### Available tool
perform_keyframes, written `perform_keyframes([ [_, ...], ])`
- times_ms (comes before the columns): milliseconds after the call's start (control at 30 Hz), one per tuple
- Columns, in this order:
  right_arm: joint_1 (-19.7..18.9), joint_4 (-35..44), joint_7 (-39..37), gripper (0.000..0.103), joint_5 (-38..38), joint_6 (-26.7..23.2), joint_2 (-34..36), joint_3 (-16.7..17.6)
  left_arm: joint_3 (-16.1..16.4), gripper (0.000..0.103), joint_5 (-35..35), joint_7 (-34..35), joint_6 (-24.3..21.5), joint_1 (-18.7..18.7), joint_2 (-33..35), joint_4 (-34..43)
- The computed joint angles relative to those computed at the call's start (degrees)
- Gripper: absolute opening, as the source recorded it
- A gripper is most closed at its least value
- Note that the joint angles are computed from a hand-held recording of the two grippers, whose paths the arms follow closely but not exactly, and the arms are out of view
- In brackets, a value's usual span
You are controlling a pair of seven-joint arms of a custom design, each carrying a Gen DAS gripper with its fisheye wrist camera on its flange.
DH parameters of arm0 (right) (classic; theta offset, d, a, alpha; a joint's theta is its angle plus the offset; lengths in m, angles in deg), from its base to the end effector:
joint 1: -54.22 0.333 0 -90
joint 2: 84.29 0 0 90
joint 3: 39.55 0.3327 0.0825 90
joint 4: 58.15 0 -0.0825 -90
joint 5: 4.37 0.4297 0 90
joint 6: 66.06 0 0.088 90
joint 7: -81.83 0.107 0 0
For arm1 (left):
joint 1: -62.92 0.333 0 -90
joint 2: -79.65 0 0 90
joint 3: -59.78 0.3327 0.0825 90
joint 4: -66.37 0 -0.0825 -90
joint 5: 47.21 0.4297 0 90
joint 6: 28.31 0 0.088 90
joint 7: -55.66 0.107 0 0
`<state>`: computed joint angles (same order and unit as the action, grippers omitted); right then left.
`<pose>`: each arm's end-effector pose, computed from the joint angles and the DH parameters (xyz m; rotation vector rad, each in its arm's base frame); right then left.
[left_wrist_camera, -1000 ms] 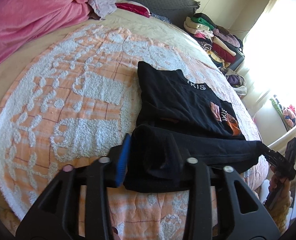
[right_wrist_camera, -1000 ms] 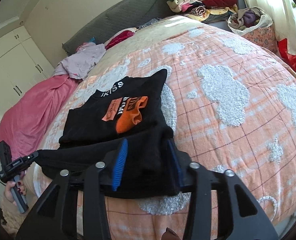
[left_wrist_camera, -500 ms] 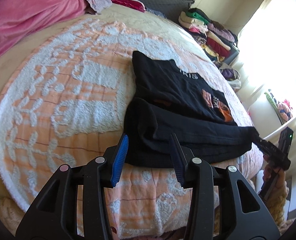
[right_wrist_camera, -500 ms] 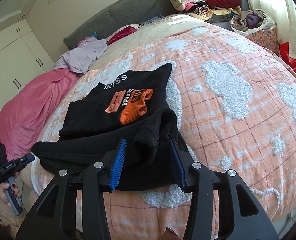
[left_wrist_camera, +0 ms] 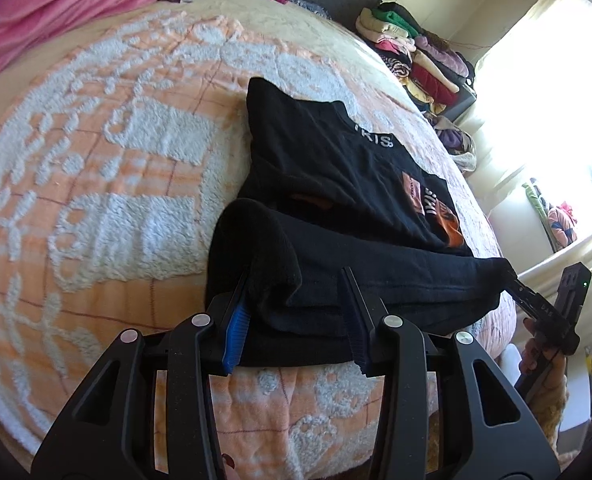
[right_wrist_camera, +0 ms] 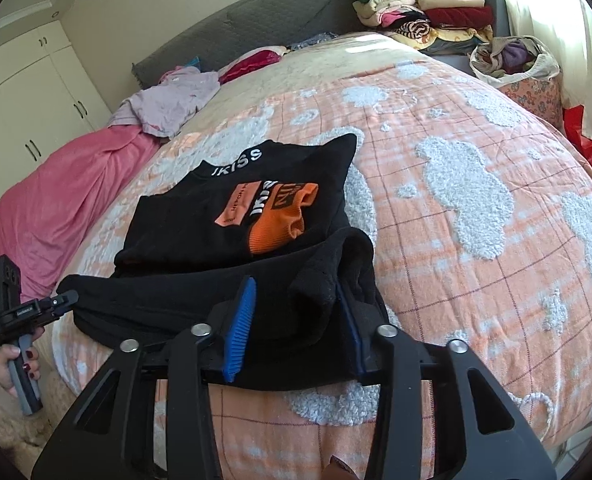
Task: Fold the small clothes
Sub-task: 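Lift the hem with both grippers and fold it toward the collar, then lower the folded hem onto the sweatshirt and open both grippers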
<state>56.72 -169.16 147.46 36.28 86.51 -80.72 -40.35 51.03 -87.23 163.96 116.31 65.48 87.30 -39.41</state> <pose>0.6607 0.0010 0.5197 -1.5989 1.7185 -0.2935 0.6798 -0.0629 0.5094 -2.0803 1.9833 -1.1516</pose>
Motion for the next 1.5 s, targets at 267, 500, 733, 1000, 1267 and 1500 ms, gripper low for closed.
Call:
perform_keyframes([
  [267, -0.82, 2.04, 2.72, 0.007, -2.47, -1.75, 2.32, 0.31, -0.34, 0.002, -0.51, -2.05, 0.68, 0.61, 2.46, 2.14],
  [500, -1.57, 3.85, -6.21, 0.006, 8.25, 0.52, 1.21, 0.89, -1.49, 0.002, -5.17, 1.96, 2.74, 1.67, 2.75, 4.53],
  [733, -2.4, 12.41, -9.27, 0.006, 12.89, 2.14, 5.8, 1.53, -2.11, 0.001, -6.03, 2.69, 4.56, 1.98, 6.42, 12.08],
  [1000, -3.69, 24.64, 1.03, 0.006, 3.58, 1.78, 15.96, 2.82, -3.4, 0.002, -0.03, -3.85, 3.35, 2.63, 15.87, 24.33],
  [1267, -4.18, 33.29, 16.38, 0.006, -9.45, -3.55, 24.45, 2.4, -3.52, 0.002, 11.12, -13.45, -0.02, 1.83, 25.24, 34.89],
  [1500, -4.78, 32.09, 21.86, 0.034, -15.22, -2.92, 25.11, 3.16, -5.27, 0.03, 14.16, -14.34, 3.08, 2.86, 23.94, 31.63],
])
